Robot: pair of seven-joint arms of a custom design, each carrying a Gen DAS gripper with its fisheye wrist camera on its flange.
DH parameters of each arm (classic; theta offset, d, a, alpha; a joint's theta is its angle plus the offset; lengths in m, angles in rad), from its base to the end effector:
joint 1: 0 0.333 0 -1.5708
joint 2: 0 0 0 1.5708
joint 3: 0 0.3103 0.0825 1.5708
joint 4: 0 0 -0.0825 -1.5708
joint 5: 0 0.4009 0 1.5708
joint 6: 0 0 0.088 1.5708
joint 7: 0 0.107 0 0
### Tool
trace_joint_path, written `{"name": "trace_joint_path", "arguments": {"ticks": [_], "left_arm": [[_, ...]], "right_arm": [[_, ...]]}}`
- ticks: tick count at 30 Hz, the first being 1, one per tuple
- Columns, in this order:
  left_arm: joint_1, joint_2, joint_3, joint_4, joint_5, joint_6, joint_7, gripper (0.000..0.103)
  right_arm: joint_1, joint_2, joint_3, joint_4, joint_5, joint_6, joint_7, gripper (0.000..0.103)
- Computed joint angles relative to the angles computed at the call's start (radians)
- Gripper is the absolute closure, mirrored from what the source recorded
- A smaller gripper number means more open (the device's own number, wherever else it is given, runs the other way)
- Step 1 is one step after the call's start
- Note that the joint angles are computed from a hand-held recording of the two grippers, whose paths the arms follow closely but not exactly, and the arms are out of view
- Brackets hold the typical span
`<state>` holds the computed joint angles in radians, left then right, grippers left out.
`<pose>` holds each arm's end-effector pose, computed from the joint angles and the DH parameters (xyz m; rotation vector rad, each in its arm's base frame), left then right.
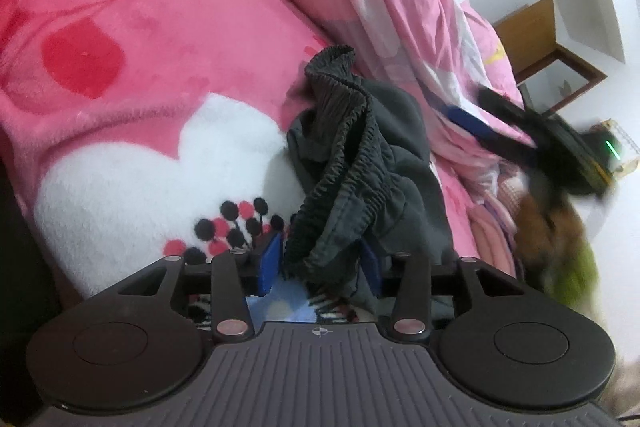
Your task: Fold clothes
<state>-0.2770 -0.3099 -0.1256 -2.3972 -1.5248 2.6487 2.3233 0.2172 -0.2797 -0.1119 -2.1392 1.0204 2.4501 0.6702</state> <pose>0.4626 -0.1699 0.4612 1.8586 -1.7361 1.4936 0.5322 0.0513 0.5783 -1.7559 1.1988 -0.1723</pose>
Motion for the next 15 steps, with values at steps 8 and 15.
{"name": "trace_joint_path", "arguments": {"ticks": [8,15], "left_arm": [[0.003,0.011,0.005,0.01,0.029,-0.021,0.02,0.062],[0.008,0.02,0.007,0.014,0.018,-0.036,0.053,0.063]], "right_arm": [[-0.107,0.463,0.065,0.474,-0.236,-0.215,0.178,0.026],[-0.14,0.564,0.156,0.565,-0.372,-0.263,0.16,0.037]]}}
